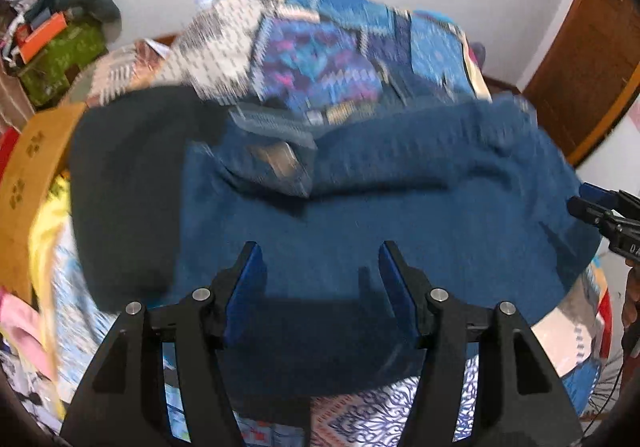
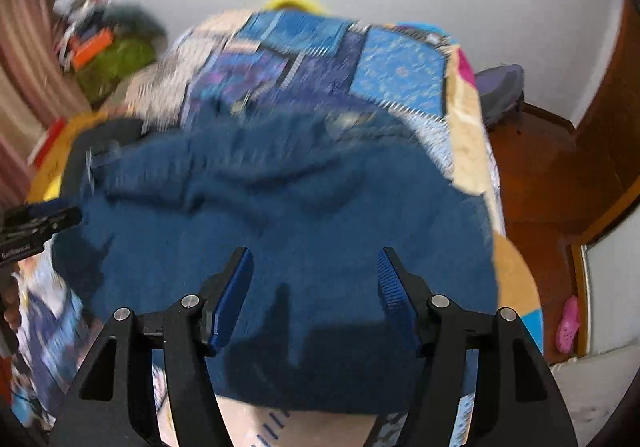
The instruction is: Fold large clothes
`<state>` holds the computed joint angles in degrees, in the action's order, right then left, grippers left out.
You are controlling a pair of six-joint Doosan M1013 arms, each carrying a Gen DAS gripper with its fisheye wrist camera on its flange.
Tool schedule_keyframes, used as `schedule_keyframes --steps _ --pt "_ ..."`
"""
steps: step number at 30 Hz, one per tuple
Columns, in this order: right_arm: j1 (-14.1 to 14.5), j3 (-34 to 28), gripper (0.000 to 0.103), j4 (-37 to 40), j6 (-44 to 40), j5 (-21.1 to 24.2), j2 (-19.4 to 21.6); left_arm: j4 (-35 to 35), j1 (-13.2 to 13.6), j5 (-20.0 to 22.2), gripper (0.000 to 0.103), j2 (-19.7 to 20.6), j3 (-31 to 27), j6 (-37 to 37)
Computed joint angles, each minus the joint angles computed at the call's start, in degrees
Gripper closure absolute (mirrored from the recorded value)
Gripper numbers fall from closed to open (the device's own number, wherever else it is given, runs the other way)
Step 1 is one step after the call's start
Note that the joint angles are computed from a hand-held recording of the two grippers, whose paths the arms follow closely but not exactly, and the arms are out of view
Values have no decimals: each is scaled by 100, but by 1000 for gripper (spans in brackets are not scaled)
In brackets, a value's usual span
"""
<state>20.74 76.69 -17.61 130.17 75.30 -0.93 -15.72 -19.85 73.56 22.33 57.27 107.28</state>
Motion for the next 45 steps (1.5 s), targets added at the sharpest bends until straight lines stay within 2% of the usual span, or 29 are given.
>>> schedule_keyframes --steps 3,7,9,11,13,18,22,26,29,31,33,37,41,45 --pt "61 143 43 155 -104 34 5 129 -50 -6 44 -90 310 -79" --pt "224 335 43 -61 -82 154 -36 322 -55 -512 43 -384 827 -50" --pt "340 397 41 -266 -39 142 -94 314 -12 -683 36 -499 979 -55" --pt "414 425 38 -368 41 153 -136 399 30 -881 21 -630 1146 -191" --pt "457 448 37 -402 118 155 -179 340 101 -951 17 -707 1242 -275" --pt "536 462 37 -448 291 232 -249 688 213 -945 17 -830 1320 -499" --pt "672 399 37 -699 255 469 -224 754 385 -965 17 -913 1380 -1087" --pt "762 431 37 -893 341 454 -267 79 634 -907 17 -943 1455 -1569" --pt "793 448 37 -908 458 435 -299 -804 815 -638 17 -831 1486 -1741" --pt "784 457 37 -866 519 403 -315 -1357 885 -371 17 -705 1488 -1867" --pt "765 469 37 -805 561 378 -330 -1825 920 -278 17 -620 1536 -1939" --pt "761 499 37 -852 704 352 -345 -2648 936 -622 17 -546 1735 -2092" --pt "725 483 37 -839 764 401 -312 -3182 920 -743 18 -390 1769 -2376" --pt "707 457 37 -813 731 402 -291 -2973 853 -959 36 -316 1677 -2708"
